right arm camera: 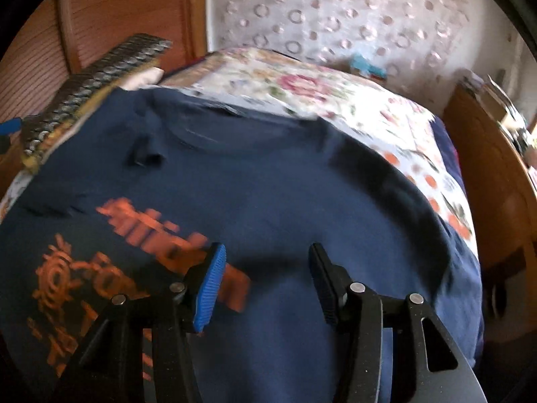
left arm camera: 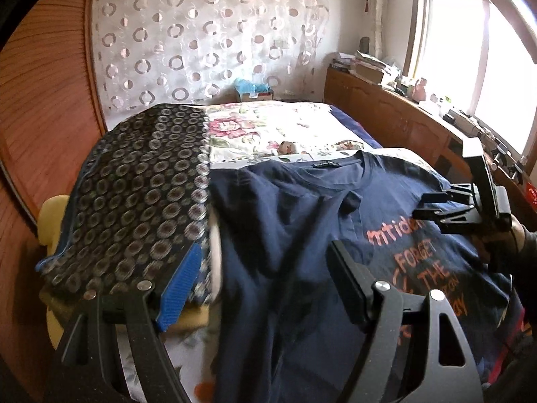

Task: Fold small clothes
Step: 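Grasp the sleeve with the left gripper and fold it over the shirt body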

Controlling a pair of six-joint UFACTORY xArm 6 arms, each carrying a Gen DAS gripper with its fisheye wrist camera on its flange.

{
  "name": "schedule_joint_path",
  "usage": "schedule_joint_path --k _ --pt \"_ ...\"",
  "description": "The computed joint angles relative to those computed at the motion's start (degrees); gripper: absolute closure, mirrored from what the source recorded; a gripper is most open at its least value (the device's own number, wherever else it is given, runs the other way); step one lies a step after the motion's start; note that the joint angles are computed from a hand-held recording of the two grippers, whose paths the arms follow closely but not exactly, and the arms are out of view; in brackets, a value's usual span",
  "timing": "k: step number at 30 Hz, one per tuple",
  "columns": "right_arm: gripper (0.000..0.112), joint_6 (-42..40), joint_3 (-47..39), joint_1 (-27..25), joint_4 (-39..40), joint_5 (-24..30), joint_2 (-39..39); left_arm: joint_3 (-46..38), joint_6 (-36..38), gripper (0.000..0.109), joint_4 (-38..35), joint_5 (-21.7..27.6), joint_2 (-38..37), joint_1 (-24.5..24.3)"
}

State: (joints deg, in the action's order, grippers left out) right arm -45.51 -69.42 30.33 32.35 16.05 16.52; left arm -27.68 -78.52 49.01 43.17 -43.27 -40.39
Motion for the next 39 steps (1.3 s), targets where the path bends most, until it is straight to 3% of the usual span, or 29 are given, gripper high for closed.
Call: schedule_joint_path --k 3,4,7,14,24,26,29,36,39 --pt "0.059 -4.15 -0.74 -0.8 5.49 0.22 0.91 -1.25 2.7 0.033 -2.18 -4.99 3.51 4.26" --pt "0.059 -5.47 -0.8 -0.87 7.26 0.1 1.12 -1.91 3.55 0.04 -2.83 -5.94 4.88 5.3" --pt "0.056 -13.83 2.92 -0.8 16.53 -1.35 -1.69 -4.53 6.17 0.046 -4.15 -6.17 9.26 7.22" --pt "0.051 -17.69 5.83 -1.66 20.16 -1.94 -3.88 -9.49 11.47 0.061 -8.45 -7.25 17.26 11.01" --pt "0.049 -16.51 6.33 -1.89 18.81 -1.81 -4.69 -16.55 16.83 0.07 -11.56 0.37 25.66 11.63" --pt "0.049 -16.59 6.27 -1.89 18.88 -1.81 -4.61 -17.49 17.95 0.087 -11.83 2.28 26.73 11.57" --pt "0.049 -16.79 6.39 -1.85 19.05 -2.08 -4.63 -17.05 19.88 0.104 -13.61 1.51 26.37 12.29" --pt "0.048 -17.46 6.44 -1.94 19.53 -2.31 -4.54 -15.69 14.67 0.105 -5.95 5.78 18.86 11.8" --pt "0.047 -17.59 6.53 -2.04 19.65 -2.24 -4.65 -14.72 15.65 0.105 -6.49 6.36 15.27 13.54"
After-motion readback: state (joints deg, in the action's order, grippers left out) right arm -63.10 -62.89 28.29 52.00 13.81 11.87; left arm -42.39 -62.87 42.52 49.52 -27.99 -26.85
